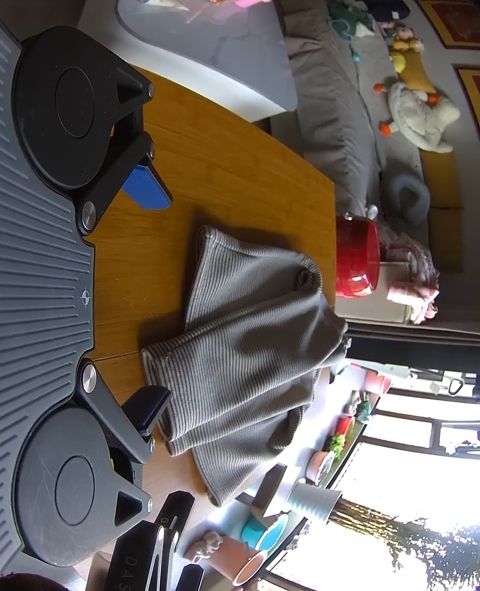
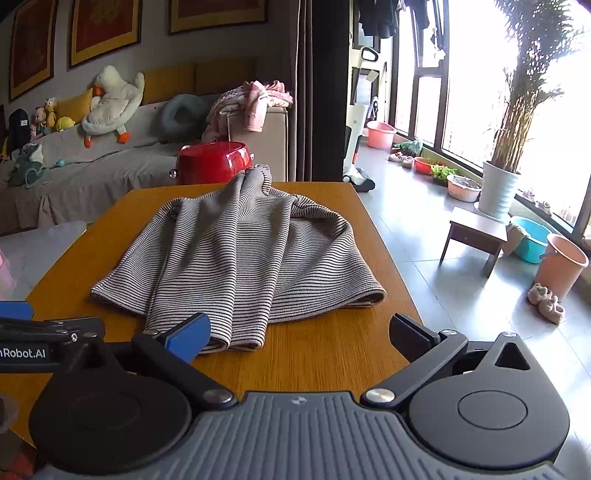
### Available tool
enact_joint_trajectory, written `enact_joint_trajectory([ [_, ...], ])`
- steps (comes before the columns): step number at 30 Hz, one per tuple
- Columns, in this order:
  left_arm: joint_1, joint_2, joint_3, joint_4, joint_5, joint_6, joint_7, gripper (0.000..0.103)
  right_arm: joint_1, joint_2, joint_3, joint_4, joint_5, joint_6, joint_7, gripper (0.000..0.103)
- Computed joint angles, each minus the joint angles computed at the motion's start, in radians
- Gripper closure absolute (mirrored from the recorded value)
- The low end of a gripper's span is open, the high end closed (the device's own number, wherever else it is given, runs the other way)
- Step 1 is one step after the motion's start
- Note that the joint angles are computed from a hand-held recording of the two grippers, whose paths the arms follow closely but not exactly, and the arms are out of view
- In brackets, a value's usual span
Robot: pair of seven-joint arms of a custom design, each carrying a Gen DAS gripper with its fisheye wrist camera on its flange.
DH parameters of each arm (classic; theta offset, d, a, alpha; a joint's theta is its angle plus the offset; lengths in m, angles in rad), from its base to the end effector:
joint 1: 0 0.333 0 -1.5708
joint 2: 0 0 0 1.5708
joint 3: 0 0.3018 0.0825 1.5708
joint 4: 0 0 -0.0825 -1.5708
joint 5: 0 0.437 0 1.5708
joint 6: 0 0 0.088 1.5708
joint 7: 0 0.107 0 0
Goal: Fold clothes
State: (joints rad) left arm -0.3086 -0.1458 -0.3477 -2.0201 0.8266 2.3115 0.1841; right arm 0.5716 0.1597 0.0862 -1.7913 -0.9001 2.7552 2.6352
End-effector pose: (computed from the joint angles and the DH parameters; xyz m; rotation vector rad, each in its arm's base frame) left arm 0.4858 -0.3659 0.5333 -1.9116 1.4458 -0.7121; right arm 0.5346 0.4499 0.5078 -1.8171 1.3479 -0.7046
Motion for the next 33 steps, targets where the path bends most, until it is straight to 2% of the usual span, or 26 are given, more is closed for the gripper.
enact_joint_trajectory([
  [15,-0.006,0.012,0.002,0.004,0.005,0.008,0.007,0.000,-0.003,-0.006,0.000,-0.009,-0.029,-0.003,0.028,0.000],
  [33,-0.008,0.023,0.010,0.006,-0.010,0.012,0.004,0.000,-0.006,0.004,-0.002,-0.007,0.005,-0.012,0.017,0.000],
])
